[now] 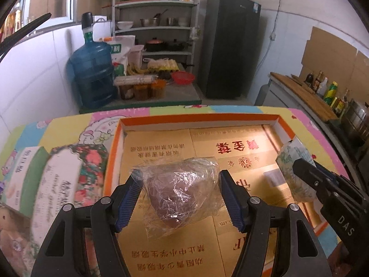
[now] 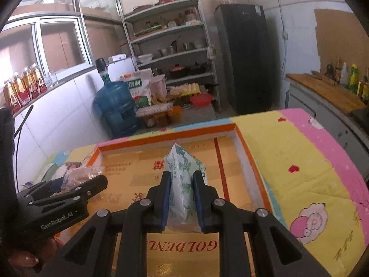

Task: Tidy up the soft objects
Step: 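Lower both held items into the GOLDEN LEAF box and open both tools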

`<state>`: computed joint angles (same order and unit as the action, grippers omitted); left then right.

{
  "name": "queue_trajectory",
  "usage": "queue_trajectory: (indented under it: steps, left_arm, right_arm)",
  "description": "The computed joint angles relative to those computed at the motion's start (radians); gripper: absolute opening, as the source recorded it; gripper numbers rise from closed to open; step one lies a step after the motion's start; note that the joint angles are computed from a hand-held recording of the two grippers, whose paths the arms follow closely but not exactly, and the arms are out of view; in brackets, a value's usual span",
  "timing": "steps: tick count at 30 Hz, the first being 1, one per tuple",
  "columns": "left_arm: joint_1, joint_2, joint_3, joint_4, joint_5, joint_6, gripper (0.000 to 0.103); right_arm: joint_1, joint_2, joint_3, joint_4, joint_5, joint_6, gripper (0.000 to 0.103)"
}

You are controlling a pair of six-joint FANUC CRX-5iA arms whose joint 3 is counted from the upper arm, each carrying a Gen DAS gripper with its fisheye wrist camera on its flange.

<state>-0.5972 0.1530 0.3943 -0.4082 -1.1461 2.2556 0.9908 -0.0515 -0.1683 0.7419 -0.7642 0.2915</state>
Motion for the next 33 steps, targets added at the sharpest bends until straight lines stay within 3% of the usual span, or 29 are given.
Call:
queue_trajectory:
  steps: [18,20,24,33]
  left_arm:
    - [0.044,0.039,-0.006,0.119,0.018,-0.068,0.071]
    - [0.043,0.036,-0.010,0.116,0.025,-0.073,0.071]
    - [0.041,0.016,-0.032,0.109,0.060,-0.067,0.076]
    - [0.028,-0.046,-0.066,0.058,0.106,-0.020,0.077]
  right_arm:
    - [-0.014,0.026,0.024,-0.073,-0.003,0.060,0.022]
    - [-0.015,0.026,0.024,-0.076,-0.002,0.060,0.027]
    - [-0.018,0.023,0.017,-0.076,0.006,0.054,0.048]
    - [-0.021,-0.002,-0.019,-0.054,0.054,0.015,0.049]
